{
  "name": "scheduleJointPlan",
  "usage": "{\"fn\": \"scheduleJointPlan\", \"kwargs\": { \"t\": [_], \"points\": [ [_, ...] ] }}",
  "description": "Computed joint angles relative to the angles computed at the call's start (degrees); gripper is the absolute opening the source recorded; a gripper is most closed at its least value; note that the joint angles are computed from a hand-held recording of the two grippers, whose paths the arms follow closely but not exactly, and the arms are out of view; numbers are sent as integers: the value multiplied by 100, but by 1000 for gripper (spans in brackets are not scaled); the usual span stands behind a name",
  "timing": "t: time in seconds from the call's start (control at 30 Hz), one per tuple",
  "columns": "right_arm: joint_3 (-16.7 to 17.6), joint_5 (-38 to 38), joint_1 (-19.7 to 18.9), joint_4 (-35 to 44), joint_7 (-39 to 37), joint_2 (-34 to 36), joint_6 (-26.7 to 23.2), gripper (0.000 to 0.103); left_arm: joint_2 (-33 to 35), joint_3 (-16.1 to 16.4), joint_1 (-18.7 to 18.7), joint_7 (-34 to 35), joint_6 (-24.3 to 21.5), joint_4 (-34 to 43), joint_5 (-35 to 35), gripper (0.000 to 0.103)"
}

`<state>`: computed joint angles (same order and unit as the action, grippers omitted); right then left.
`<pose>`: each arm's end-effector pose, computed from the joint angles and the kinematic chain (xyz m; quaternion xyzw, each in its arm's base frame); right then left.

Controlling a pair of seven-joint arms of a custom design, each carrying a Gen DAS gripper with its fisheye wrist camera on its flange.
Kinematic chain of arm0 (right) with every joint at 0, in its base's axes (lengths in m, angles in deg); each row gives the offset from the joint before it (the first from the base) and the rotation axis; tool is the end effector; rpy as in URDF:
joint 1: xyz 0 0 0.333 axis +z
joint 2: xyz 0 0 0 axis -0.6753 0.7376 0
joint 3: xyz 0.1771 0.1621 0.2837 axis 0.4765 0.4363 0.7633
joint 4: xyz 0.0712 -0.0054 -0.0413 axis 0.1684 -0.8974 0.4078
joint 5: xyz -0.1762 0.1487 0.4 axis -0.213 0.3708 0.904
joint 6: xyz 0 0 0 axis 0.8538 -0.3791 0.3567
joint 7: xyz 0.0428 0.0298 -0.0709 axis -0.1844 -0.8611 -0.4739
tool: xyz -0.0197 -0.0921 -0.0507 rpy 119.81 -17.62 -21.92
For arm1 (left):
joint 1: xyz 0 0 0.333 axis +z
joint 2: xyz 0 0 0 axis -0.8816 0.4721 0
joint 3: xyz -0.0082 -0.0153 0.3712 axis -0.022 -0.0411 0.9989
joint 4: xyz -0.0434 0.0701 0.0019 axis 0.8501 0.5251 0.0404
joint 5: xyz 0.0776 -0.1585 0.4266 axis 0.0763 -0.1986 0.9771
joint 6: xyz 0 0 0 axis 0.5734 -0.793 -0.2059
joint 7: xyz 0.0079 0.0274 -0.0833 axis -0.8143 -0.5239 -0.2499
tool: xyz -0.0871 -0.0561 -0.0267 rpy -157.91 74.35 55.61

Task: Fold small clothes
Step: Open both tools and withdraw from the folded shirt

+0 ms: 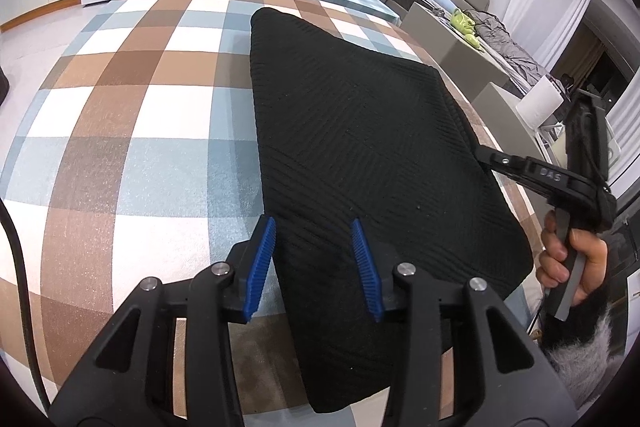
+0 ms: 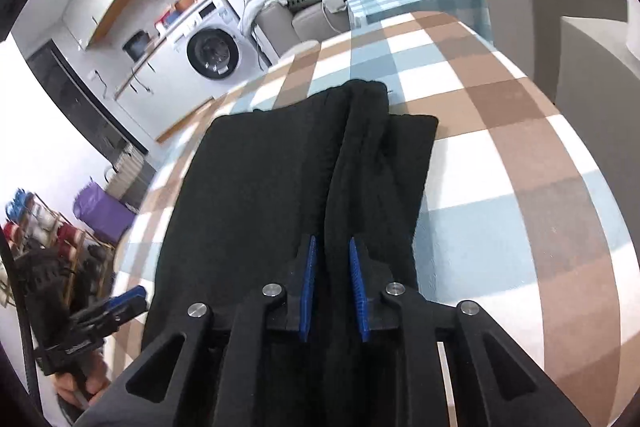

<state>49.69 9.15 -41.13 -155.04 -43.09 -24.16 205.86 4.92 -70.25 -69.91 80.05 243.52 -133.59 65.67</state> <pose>0.6941 0.0960 0.3769 -0.6805 0.6265 -0.0586 0.3755 0.6234 -0.1849 0.4792 -0.6818 0.6406 -0.3387 0.1000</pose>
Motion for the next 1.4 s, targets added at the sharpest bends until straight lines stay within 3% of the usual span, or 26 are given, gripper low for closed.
{"fn": "scheduleJointPlan", "kwargs": {
  "t": [0.1, 0.17, 0.2, 0.27, 0.33, 0.43, 0.53, 0.63, 0.8, 0.83, 0.9, 0.97, 1.0, 1.07, 1.2, 1.3, 1.4],
  "points": [
    [30, 33, -3, 59, -112, 96, 113, 6, 26, 6, 5, -16, -39, 21, -17, 37],
    [335, 918, -326, 28, -1006, -45, -6, 5, 33, 12, 10, -34, -40, 30, 4, 37],
    [237, 862, -211, -4, -981, -61, 145, 5, 35, 12, 14, -25, -38, 36, -8, 37],
    [-247, -436, 223, -1, 229, 67, 308, 5, 53, 0, 27, 78, -23, 56, -126, 37],
    [-397, -1126, 294, 45, 908, 142, 101, 8, 72, 17, 23, 17, -40, 79, -21, 37],
    [137, -294, -191, -59, 254, -33, 249, 18, 42, 19, 27, -19, -17, 45, 16, 37],
    [296, 561, -312, -124, -517, -221, 282, 26, 40, 11, 36, 45, -11, 30, -75, 37],
    [254, 1157, -357, -49, -1233, -289, -427, 30, 58, -3, 41, 133, -17, 47, -171, 37],
    [-197, 22, 123, 291, -44, 174, -748, 30, 11, -7, 31, 197, 46, 3, -212, 37],
    [-235, -184, 170, 370, 243, 282, -757, 24, -6, -4, 30, 190, 66, -18, -212, 37],
    [-24, 63, 47, 338, -145, 217, -596, 10, -30, 8, 27, 127, 81, -47, -160, 37],
    [250, 986, -122, 194, -1294, -48, -391, 8, -62, 14, 32, 120, 93, -74, -174, 37],
    [201, 1046, -43, 143, -1423, -135, -284, 8, -73, 13, 35, 149, 102, -83, -203, 37],
    [-36, 530, 286, 106, -997, -151, 214, 7, -88, 3, 36, 270, 137, -96, -326, 38],
    [-570, -1367, 727, 238, 937, 223, 269, 8, -92, 0, 20, 280, 117, -96, -314, 41],
    [-247, -1174, 344, 129, 834, 153, 62, 19, -178, -11, 0, 350, 120, -168, -341, 43],
    [209, -107, -247, -107, -117, -107, -457, 29, -239, -33, -42, 613, 107, -230, -624, 48]
  ]
}}
